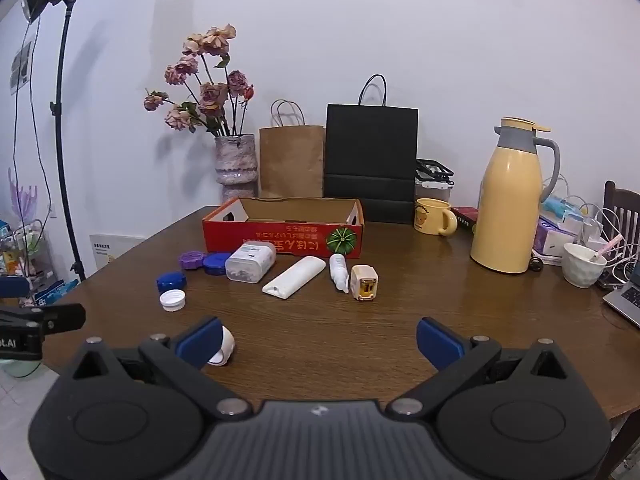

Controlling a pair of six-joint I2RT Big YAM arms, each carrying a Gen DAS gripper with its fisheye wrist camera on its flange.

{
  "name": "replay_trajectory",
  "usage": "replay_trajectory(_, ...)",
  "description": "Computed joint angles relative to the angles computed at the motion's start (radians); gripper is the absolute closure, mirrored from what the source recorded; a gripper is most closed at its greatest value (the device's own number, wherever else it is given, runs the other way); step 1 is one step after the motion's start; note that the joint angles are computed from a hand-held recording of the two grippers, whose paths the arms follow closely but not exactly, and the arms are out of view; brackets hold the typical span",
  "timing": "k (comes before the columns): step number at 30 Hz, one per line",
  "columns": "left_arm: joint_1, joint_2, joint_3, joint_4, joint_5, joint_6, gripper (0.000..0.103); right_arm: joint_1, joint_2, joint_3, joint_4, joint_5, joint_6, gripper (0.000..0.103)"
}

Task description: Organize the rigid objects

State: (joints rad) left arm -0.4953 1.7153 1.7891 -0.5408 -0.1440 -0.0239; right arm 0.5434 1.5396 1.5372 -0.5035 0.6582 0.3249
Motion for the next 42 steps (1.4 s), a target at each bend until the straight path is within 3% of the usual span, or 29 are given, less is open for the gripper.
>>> replay_trajectory(42,0.002,0.008,0.004,0.004,0.010,-0.002,0.000,0.012,0.011,0.009,-0.001,-0.006,-0.005,0.000)
